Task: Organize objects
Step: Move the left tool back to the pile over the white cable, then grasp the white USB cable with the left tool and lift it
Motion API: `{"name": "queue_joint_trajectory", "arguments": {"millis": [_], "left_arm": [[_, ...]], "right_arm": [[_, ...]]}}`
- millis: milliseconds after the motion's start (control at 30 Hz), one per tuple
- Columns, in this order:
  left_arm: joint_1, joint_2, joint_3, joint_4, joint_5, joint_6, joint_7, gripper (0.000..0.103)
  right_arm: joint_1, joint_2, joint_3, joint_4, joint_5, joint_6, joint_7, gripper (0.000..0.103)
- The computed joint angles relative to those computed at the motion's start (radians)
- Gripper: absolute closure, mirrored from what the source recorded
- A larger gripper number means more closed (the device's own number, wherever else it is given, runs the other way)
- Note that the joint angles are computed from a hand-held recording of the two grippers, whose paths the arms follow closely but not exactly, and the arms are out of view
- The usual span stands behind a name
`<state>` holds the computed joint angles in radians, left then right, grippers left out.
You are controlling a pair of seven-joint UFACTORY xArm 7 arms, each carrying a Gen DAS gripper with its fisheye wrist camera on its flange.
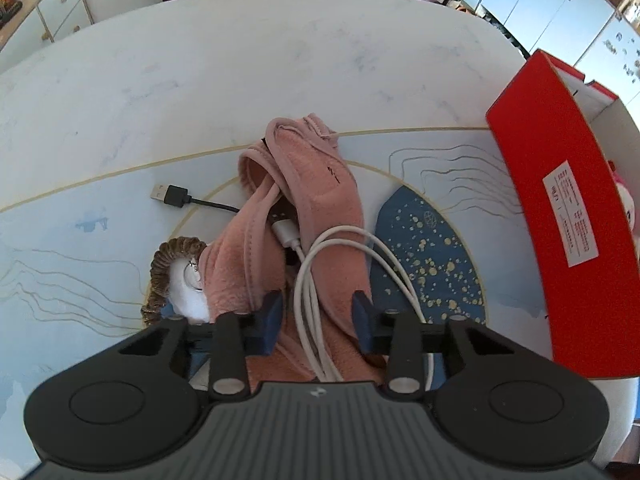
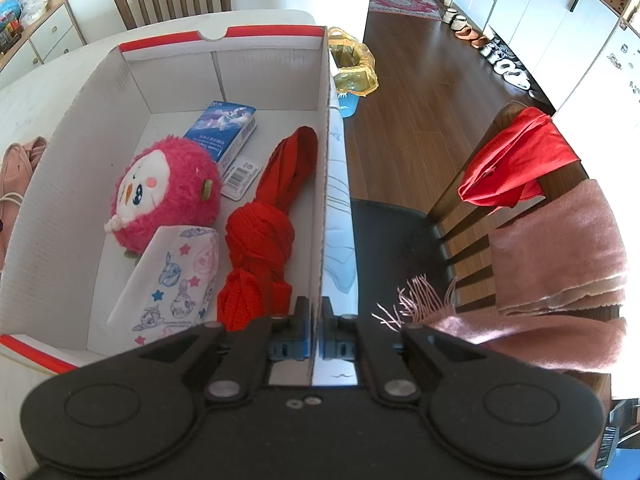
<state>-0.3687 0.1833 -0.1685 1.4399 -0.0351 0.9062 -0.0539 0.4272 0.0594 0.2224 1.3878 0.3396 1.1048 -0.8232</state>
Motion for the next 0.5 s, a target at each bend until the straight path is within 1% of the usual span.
{"name": "queue_joint_trajectory", "arguments": {"millis": [33,67,100,200,367,500], "left_arm": [[-0.001,-0.001,-0.001,-0.001,0.004,0.001,0.005,0.072],[-0.004,-0.003,-0.001,-0.005,0.014,-0.002,0.007,0.077],[-0.006,-0.006,-0.001,-0.009,0.022,-0.005,0.008,0.085],[-0.01,-0.022,-0.002,-0.022,0.036,-0.016,0.012,0.095],[-0.01,-0.063,-0.007,-0.045,0.04,-0.036,0.04,0.097],[-0.004,-0.096,-0.011,-0.046,-0.003,-0.045,0.065,0.098]], "right_arm": [[0.001,-0.001,0.001,0.0,-0.001,0.001,0.002,0.099],[0.001,-0.001,0.001,0.0,-0.001,0.001,-0.001,0.099],[0.001,-0.001,0.001,0.0,-0.001,0.0,-0.002,0.099],[0.001,-0.001,0.001,-0.001,0.0,0.0,-0.006,0.099],[0.001,0.0,0.001,0.001,0.0,0.004,-0.008,0.1],[0.001,-0.002,0.001,0.0,0.001,0.006,-0.012,0.1]]}}
